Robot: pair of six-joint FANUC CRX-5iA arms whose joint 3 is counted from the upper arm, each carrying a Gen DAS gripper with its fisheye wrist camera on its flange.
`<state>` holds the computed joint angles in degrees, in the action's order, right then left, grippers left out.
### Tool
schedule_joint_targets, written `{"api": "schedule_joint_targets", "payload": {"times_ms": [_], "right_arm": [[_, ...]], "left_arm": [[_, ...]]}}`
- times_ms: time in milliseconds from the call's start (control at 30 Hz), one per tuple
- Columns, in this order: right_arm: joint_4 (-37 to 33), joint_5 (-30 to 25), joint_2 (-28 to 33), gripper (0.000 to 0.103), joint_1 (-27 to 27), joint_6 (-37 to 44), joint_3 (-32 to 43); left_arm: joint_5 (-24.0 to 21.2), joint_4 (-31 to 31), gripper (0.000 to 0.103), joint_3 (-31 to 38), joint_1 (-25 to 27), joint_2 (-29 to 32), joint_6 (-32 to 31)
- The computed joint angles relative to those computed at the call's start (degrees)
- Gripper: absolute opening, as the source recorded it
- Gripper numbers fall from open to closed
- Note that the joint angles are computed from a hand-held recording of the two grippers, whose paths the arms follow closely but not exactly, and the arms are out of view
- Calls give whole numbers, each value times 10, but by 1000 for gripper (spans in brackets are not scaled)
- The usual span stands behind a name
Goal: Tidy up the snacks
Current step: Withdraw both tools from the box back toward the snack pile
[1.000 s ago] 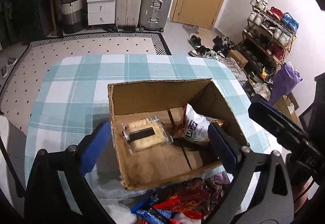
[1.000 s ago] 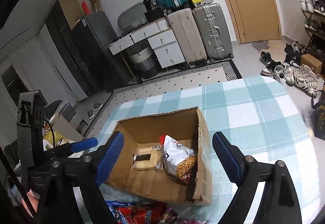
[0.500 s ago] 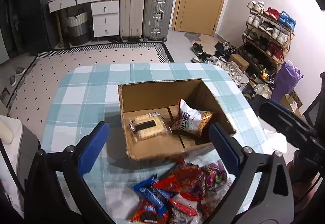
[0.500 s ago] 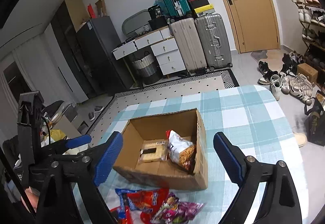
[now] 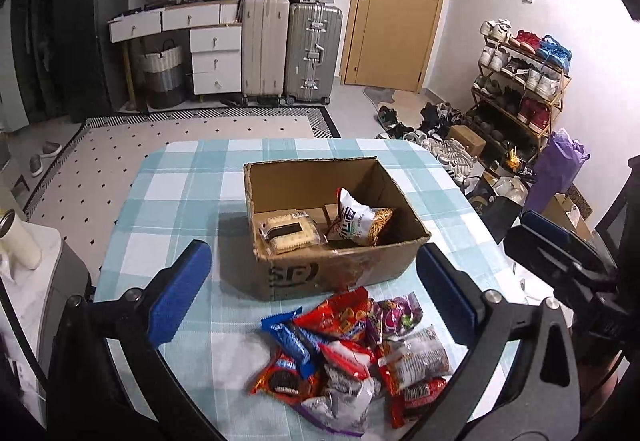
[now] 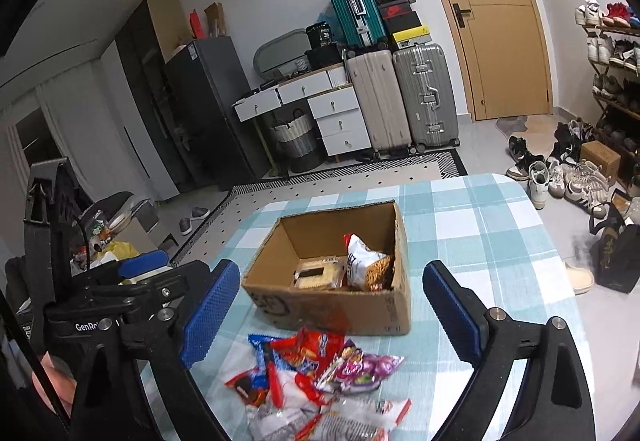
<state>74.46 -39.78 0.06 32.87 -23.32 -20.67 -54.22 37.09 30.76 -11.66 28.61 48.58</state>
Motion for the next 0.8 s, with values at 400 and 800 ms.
{"api": "schedule_joint_targets", "payload": {"times_ms": [400,800], "right_arm": [[3,-48,-30,96,64,-31,-36],[-25,-89,-42,103,117,-61,-76]], "left_arm": [[17,49,102,-139,24,-86,-55],[30,69,102,-224,44,-132,-92]]}}
